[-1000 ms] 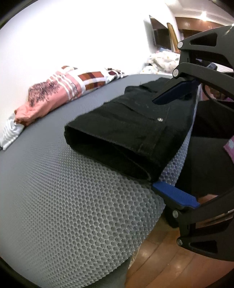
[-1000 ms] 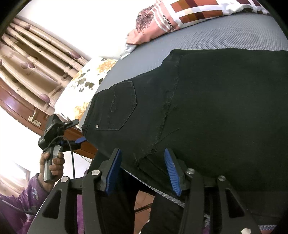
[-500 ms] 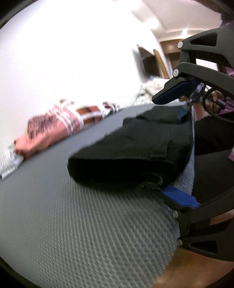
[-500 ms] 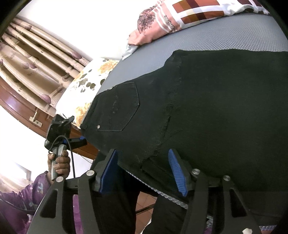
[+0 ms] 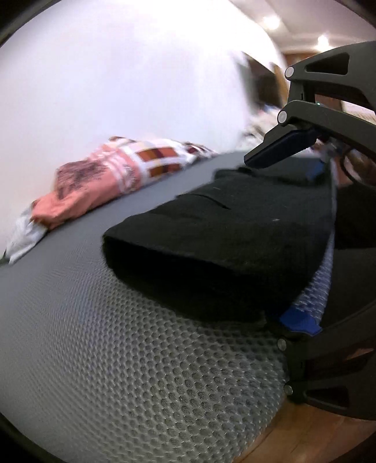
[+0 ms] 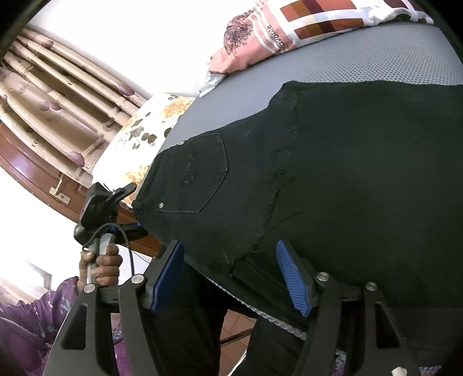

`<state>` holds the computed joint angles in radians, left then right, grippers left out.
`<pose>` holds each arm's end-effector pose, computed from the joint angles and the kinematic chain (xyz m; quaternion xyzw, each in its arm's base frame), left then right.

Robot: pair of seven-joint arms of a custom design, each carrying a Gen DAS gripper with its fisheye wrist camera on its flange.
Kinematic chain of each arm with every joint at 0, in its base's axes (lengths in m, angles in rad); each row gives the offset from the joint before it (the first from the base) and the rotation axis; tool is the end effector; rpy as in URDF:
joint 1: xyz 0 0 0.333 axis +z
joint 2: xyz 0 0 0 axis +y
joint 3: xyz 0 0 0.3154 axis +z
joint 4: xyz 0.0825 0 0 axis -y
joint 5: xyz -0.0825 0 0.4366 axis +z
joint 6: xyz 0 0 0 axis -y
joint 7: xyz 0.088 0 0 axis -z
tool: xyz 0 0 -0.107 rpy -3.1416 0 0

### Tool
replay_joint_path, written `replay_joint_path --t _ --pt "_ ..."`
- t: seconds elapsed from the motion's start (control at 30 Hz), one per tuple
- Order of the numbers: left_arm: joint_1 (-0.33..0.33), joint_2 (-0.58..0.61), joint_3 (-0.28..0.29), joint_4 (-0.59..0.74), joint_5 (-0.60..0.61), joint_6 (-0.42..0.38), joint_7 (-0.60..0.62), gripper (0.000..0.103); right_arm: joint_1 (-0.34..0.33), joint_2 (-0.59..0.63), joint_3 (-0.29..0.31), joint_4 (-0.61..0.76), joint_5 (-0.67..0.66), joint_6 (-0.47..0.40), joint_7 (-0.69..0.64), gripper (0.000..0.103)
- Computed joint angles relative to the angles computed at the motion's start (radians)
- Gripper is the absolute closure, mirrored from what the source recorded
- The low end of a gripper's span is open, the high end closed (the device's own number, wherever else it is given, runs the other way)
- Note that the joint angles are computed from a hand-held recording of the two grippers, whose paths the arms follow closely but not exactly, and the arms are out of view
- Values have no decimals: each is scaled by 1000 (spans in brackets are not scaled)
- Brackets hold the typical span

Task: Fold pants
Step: 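Grasp the waistband end of the black jeans with the left gripper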

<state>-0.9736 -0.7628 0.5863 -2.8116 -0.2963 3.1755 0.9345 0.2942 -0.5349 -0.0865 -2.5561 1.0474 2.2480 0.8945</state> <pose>0.4004 -0.1373 0.4618 0.7670 -0.3866 0.4932 0.1377 0.4403 0.1177 0.4591 -0.7137 0.5362 0.1558 0.4229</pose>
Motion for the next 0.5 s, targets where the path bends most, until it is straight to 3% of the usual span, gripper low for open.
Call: replay_joint_path --t 0.07,0.1,0.17,0.27,0.33,0.5 --pt "44 19 -39 15 -8 -51 -27 35 1 1 -1 0 1 0 -1 40" --pt "113 44 -101 39 4 -139 -42 42 0 1 -2 -1 2 -1 -3 40" --pt "178 54 -157 47 0 -206 -52 63 1 1 -1 -1 3 1 -4 40" --pt "178 59 -150 52 -44 -229 -19 71 1 3 -3 1 5 -1 -9 39" --pt "235 76 -213 66 -27 -274 -17 73 1 5 -2 3 6 -1 -10 38" --pt "313 110 -331 110 -35 -285 -13 76 1 10 -3 5 12 -3 -15 38"
